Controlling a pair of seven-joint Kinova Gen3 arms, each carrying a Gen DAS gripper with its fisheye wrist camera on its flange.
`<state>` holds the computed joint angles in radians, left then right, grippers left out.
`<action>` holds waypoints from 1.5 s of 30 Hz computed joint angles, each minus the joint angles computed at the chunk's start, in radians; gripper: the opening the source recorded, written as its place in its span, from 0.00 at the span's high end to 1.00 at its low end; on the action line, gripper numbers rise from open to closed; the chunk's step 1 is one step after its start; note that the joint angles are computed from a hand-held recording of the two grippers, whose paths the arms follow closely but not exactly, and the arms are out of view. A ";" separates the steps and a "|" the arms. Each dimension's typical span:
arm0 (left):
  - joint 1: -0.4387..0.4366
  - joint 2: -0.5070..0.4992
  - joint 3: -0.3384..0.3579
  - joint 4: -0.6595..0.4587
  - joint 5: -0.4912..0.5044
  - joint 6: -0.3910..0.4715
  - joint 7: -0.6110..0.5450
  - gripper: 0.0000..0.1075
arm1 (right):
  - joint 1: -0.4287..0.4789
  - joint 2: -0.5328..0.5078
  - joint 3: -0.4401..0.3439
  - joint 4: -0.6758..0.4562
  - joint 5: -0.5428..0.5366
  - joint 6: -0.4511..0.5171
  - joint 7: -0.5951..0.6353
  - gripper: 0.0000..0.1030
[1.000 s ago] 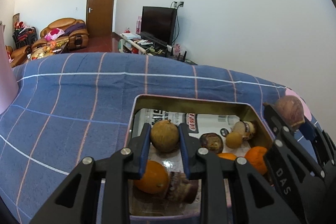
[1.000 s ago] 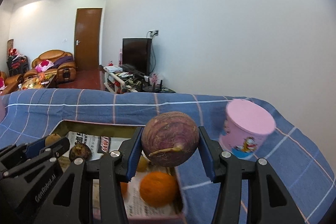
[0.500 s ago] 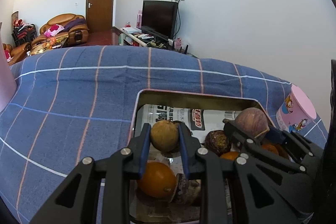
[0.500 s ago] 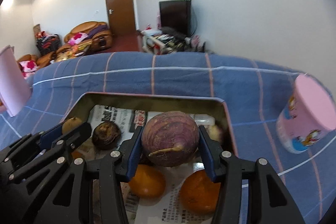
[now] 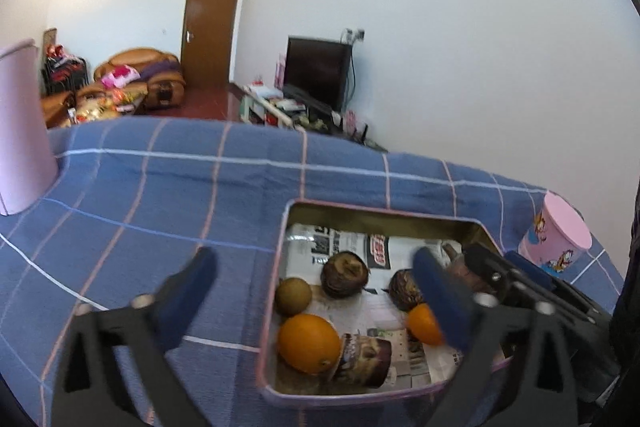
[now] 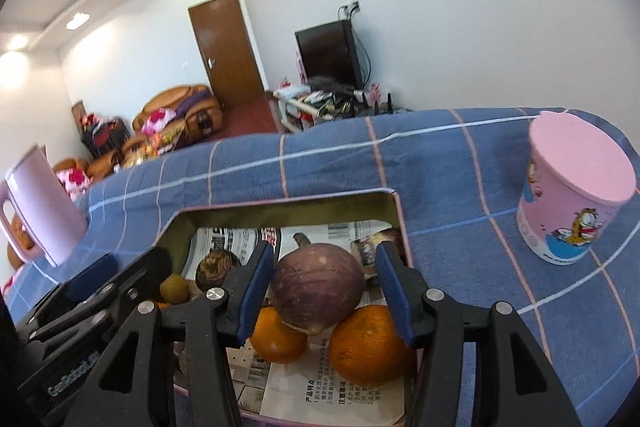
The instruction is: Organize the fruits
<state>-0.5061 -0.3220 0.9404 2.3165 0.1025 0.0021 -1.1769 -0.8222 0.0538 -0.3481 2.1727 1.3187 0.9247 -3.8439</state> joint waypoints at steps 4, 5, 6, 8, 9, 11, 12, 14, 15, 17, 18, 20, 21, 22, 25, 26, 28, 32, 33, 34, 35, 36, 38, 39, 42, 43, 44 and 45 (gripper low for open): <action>-0.063 -0.061 0.068 0.003 0.004 0.012 0.000 0.04 | -0.157 0.024 0.064 -0.007 0.000 0.160 -0.084 0.43; -0.064 -0.074 0.070 0.002 0.000 0.021 -0.002 0.04 | -0.204 0.027 0.086 -0.003 0.007 0.201 -0.109 0.42; -0.060 -0.089 0.066 0.008 -0.004 0.018 -0.003 0.04 | -0.250 0.031 0.105 0.005 0.016 0.242 -0.138 0.42; -0.047 -0.122 0.045 0.030 -0.003 0.001 -0.002 0.04 | -0.343 0.037 0.143 0.016 0.018 0.323 -0.179 0.41; -0.040 -0.144 0.033 0.040 0.001 -0.004 0.001 0.04 | -0.389 0.046 0.165 0.015 0.012 0.364 -0.193 0.39; -0.017 -0.178 -0.001 0.064 0.009 -0.015 0.006 0.04 | -0.465 0.061 0.192 0.016 0.007 0.445 -0.223 0.33; -0.004 -0.191 -0.017 0.076 0.012 -0.023 0.007 0.04 | -0.477 0.072 0.181 0.011 0.002 0.486 -0.233 0.32; 0.011 -0.214 -0.037 0.093 0.015 -0.027 0.007 0.04 | -0.477 0.102 0.135 -0.006 -0.018 0.567 -0.245 0.32; 0.016 -0.227 -0.043 0.098 0.017 -0.025 0.006 0.04 | -0.460 0.117 0.093 -0.019 -0.032 0.606 -0.246 0.32; 0.024 -0.259 -0.054 0.107 0.019 -0.017 0.005 0.04 | -0.398 0.137 0.000 -0.043 -0.042 0.656 -0.233 0.32; 0.030 -0.269 -0.060 0.112 0.018 -0.017 0.005 0.04 | -0.375 0.147 -0.044 -0.051 -0.047 0.688 -0.232 0.32; 0.048 -0.288 -0.079 0.125 0.016 -0.019 0.002 0.04 | -0.376 0.170 -0.077 -0.067 -0.056 0.740 -0.230 0.32; 0.054 -0.297 -0.084 0.129 0.016 -0.018 0.002 0.04 | -0.390 0.176 -0.074 -0.072 -0.061 0.757 -0.229 0.32; 0.062 -0.304 -0.091 0.134 0.016 -0.015 0.001 0.04 | -0.400 0.181 -0.072 -0.075 -0.064 0.769 -0.228 0.32; 0.071 -0.320 -0.100 0.140 0.018 -0.010 0.004 0.04 | -0.422 0.192 -0.065 -0.087 -0.070 0.793 -0.222 0.32; 0.071 -0.324 -0.102 0.141 0.019 -0.009 0.006 0.04 | -0.426 0.194 -0.063 -0.091 -0.072 0.799 -0.221 0.32; 0.072 -0.329 -0.105 0.145 0.021 -0.012 0.010 0.04 | -0.436 0.201 -0.060 -0.097 -0.078 0.813 -0.226 0.32; 0.077 -0.332 -0.109 0.147 0.019 -0.010 0.010 0.04 | -0.435 0.196 -0.054 -0.098 -0.085 0.806 -0.232 0.32; 0.076 -0.333 -0.107 0.146 0.018 -0.009 0.010 0.04 | -0.434 0.196 -0.053 -0.099 -0.086 0.804 -0.231 0.32; 0.076 -0.334 -0.107 0.146 0.018 -0.008 0.010 0.04 | -0.433 0.196 -0.053 -0.099 -0.086 0.803 -0.230 0.32; 0.075 -0.335 -0.106 0.145 0.017 -0.008 0.011 0.04 | -0.434 0.197 -0.052 -0.100 -0.086 0.804 -0.227 0.32; 0.075 -0.335 -0.106 0.146 0.017 -0.008 0.011 0.04 | -0.436 0.199 -0.053 -0.101 -0.087 0.808 -0.227 0.32; 0.074 -0.336 -0.106 0.146 0.017 -0.008 0.011 0.04 | -0.438 0.200 -0.053 -0.102 -0.086 0.809 -0.224 0.32; 0.073 -0.338 -0.105 0.144 0.017 -0.005 0.012 0.04 | -0.439 0.201 -0.052 -0.102 -0.085 0.809 -0.222 0.32; 0.073 -0.340 -0.104 0.143 0.016 -0.001 0.013 0.04 | -0.440 0.200 -0.052 -0.101 -0.086 0.810 -0.222 0.32; 0.072 -0.340 -0.103 0.144 0.016 -0.002 0.014 0.04 | -0.440 0.200 -0.052 -0.102 -0.086 0.809 -0.221 0.32; 0.071 -0.340 -0.102 0.143 0.016 -0.003 0.014 0.04 | -0.440 0.200 -0.052 -0.102 -0.087 0.810 -0.221 0.32; 0.071 -0.340 -0.102 0.143 0.016 -0.003 0.014 0.04 | -0.441 0.200 -0.052 -0.103 -0.088 0.810 -0.221 0.32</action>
<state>-0.4348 -0.6624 0.8382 2.4599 0.1181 -0.0004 -1.1625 -1.2630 0.2540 -0.4005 2.0701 1.2312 1.7346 -4.0646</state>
